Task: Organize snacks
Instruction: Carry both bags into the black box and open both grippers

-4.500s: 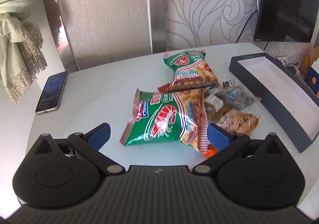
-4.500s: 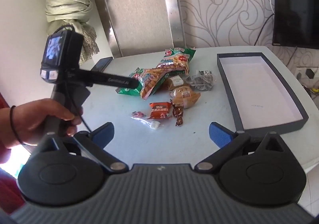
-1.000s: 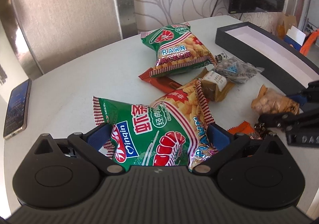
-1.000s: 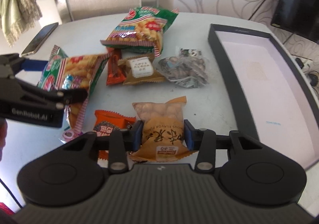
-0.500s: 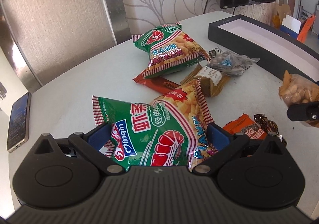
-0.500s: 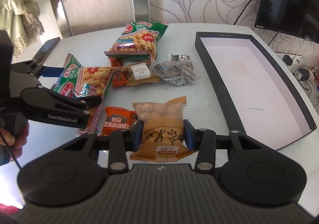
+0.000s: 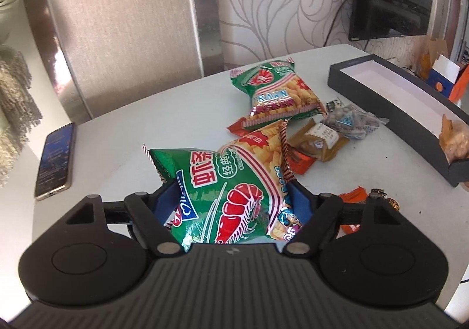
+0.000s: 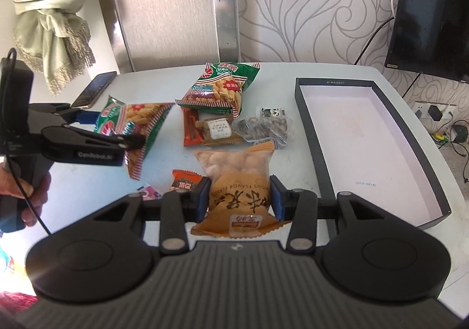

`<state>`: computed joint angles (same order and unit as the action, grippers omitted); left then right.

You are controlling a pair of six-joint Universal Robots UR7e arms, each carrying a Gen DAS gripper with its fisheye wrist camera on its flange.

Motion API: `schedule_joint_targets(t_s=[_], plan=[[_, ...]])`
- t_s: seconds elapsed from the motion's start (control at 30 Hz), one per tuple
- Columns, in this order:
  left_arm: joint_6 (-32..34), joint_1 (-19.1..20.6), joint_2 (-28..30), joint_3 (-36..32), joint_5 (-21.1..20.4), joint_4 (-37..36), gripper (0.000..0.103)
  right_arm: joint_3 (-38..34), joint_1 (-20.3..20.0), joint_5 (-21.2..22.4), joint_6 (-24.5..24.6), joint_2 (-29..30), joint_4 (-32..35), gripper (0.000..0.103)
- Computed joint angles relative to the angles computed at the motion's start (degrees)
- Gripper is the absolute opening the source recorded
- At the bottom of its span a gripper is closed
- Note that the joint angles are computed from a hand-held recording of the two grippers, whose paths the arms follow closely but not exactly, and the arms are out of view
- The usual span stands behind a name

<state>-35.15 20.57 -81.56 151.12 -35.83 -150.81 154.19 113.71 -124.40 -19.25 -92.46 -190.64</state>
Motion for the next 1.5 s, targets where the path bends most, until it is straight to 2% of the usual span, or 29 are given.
schedule_joint_targets(t_s=[0.17, 0.3, 0.4, 0.63, 0.8, 1.0, 1.13, 1.3, 1.5], plan=[[-3.13, -2.24, -0.31, -1.21, 1.47, 3.66, 0.081, 0.36, -2.43, 3.12, -2.63, -2.37, 0.8, 0.045], [-0.93, -4.03, 3.1, -3.19, 1.31, 0.46, 0.08, 0.59, -4.1, 4.4, -5.04, -4.54, 0.53, 0.045], [3.24, -4.34, 7.85, -5.52, 0.11, -5.93, 0.08, 0.42, -6.08, 5.13, -6.62, -7.34, 1.37, 0.045], [14.08, -3.48, 23.21, -14.06, -3.93, -21.51, 0.08, 0.0, -12.91, 6.78, -11.57, -14.35, 3.66, 0.045], [19.89, -2.12, 32.96, -21.58, -6.69, -28.16, 0.08, -0.64, -18.57, 8.81, -15.61, -17.1, 4.1, 0.045], [25.04, -0.18, 42.85, -29.73, -8.75, -33.39, 0.08, -1.69, -24.46, 11.56, -20.09, -16.98, 3.36, 0.045], [27.06, 1.19, 47.98, -33.91, -8.69, -35.52, 0.08, -2.53, -27.59, 12.9, -22.41, -15.23, 2.57, 0.045], [28.84, 2.88, 51.76, -37.11, -8.87, -37.69, 0.08, -3.3, -29.4, 13.97, -24.7, -11.63, 0.34, 0.045], [29.55, 4.05, 53.02, -38.27, -7.96, -37.19, 0.081, -4.43, -30.02, 14.04, -25.91, -8.05, -1.65, 0.045]])
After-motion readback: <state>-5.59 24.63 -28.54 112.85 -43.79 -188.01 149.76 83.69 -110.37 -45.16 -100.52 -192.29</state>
